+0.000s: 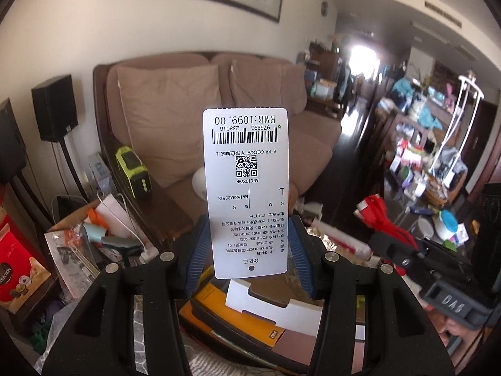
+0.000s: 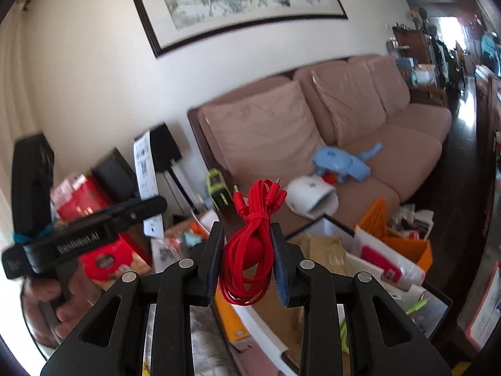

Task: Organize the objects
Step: 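Carry the red cable and white tag down into the cardboard box with both grippers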

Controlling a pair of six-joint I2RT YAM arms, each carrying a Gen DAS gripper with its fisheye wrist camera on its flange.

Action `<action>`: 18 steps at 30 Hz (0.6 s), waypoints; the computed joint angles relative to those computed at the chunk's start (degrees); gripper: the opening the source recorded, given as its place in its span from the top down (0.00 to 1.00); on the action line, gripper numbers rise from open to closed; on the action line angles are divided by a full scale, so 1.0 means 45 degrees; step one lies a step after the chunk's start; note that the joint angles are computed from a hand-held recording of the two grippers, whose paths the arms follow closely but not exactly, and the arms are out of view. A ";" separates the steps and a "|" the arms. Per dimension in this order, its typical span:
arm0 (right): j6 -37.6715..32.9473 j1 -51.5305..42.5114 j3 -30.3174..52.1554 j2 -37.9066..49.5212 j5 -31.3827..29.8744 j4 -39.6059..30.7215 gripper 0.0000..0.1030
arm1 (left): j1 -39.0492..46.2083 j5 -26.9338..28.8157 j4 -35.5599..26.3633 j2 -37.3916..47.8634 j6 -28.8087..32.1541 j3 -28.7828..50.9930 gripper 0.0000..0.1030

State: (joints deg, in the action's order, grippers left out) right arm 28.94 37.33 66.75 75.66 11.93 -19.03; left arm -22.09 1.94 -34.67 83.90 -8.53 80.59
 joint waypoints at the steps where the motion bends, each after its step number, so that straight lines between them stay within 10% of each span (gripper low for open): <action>1: 0.0029 -0.0096 0.0009 0.0192 -0.0062 -0.0048 0.72 | -0.0031 -0.0023 0.0007 0.0148 -0.0045 0.0042 0.55; 18: -0.0002 -0.0865 -0.0968 0.0751 -0.0586 0.0483 0.72 | -0.0802 -0.0036 -0.0423 0.1266 0.0028 0.0503 0.55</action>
State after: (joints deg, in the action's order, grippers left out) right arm 28.93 33.44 62.39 79.04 9.29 -16.85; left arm -25.70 1.78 -36.57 89.60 -8.40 82.85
